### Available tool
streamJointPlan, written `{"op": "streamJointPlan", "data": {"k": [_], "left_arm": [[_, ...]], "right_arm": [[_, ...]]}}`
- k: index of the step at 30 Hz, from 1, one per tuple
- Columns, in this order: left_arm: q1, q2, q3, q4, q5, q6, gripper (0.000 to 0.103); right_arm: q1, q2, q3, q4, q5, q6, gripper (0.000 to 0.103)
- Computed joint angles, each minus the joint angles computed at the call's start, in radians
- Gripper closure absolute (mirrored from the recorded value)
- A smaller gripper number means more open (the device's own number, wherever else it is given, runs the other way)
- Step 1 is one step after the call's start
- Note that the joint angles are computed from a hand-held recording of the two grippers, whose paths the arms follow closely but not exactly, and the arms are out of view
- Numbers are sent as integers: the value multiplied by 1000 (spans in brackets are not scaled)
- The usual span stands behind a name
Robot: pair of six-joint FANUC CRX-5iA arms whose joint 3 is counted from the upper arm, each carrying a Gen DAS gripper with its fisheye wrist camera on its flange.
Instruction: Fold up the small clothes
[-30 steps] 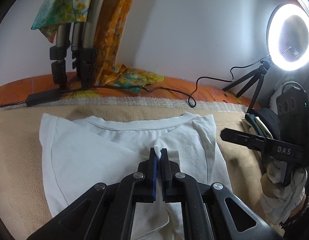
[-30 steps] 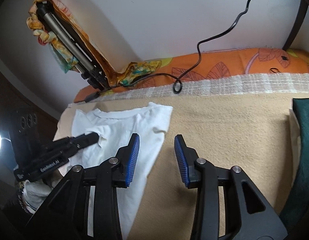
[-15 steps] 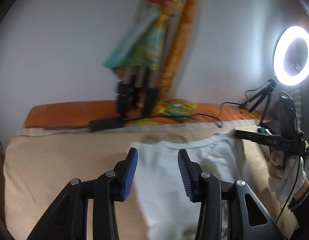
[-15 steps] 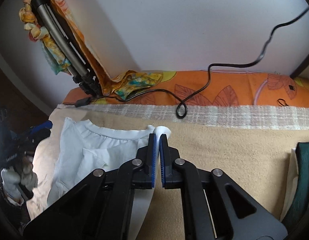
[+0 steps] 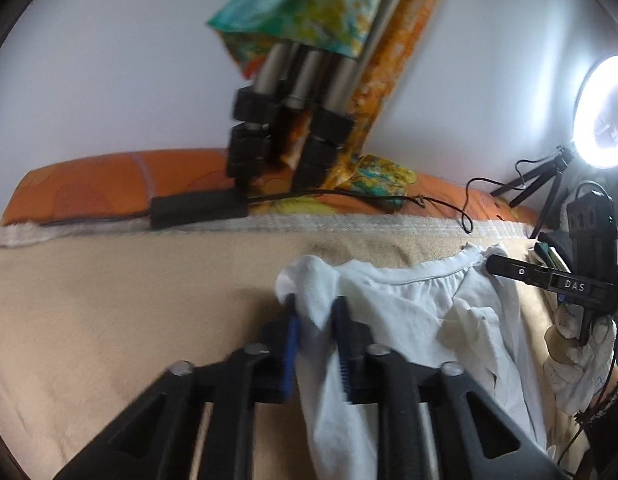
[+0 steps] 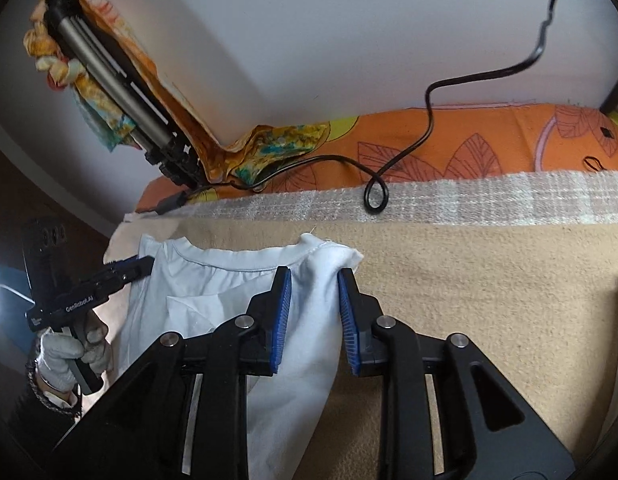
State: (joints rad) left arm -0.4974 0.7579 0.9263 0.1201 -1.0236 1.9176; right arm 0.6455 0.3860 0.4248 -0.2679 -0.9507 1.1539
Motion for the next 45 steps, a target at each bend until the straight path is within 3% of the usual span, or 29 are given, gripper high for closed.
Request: {"op": "streamJointPlan", "data": {"k": [2,3,9,10,19,28,34,45], "left_arm": [[1,-3,-3,-1,8,4,100],[-1,-8,-8,-6,13,10,100],[-10,-86,-94,-27,75,26,101],[-13,-102,-107,-33,83,28,101],[-58,-250,-210,-100,111,43,101],[-132,-404,-347,-160,135,96,101],[-203,-485,-446,-220,99,130,101],[-337,-604,-644,-318,45,201,101]], "right_arm": [[3,0,2,10,-3,5,94],[7,-2,0,21,1,-2,95],[23,-49,-27,45,34,-17,97],[18,-47,5,26,-19,-25,97],[79,-153,10,71,-42,-49,98],[209,-317,-114,206,-59,-141,98],[314,-448,-270,283,-56,-241,98],[584,-599,-500,492,-141,-406,98]]}}
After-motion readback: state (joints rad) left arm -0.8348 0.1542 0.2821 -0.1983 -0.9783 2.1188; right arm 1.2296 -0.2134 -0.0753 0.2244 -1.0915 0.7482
